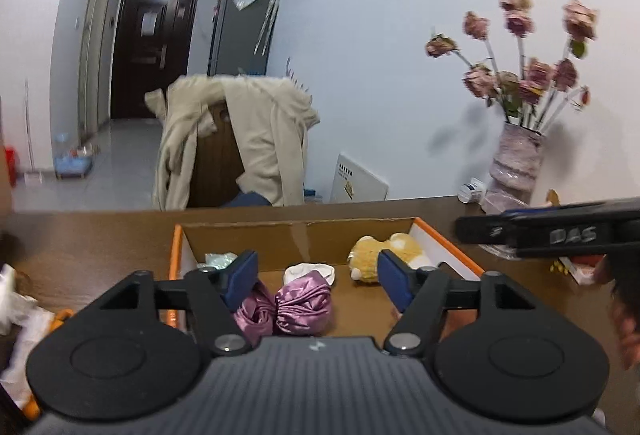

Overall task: Organize soft objects
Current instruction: 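Move both grippers back above the remaining items on the table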

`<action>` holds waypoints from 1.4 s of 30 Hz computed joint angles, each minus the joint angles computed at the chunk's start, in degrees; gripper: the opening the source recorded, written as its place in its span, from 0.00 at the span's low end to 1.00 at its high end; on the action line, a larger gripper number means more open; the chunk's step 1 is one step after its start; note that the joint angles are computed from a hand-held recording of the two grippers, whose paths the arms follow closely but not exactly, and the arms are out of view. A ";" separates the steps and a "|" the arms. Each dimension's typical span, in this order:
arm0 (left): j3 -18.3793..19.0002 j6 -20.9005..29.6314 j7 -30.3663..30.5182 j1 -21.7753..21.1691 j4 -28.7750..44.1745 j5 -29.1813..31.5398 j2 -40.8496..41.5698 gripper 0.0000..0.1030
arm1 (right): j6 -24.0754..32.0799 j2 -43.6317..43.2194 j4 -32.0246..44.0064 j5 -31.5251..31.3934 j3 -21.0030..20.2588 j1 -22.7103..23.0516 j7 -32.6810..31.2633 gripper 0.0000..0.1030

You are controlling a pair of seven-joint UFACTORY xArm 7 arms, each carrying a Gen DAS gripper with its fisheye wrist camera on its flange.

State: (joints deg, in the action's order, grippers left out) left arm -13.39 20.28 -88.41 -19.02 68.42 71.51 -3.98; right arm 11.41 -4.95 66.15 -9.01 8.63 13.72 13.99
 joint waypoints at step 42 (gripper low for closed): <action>-39.80 17.70 -10.34 15.12 -16.76 -16.06 -22.91 1.00 | -14.85 -53.12 -58.11 6.24 -4.47 2.40 -2.88 0.93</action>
State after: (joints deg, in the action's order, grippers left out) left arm -53.20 37.98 -98.75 -3.89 51.66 55.45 -26.89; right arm -3.44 -58.07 8.04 -2.77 4.15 16.13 11.11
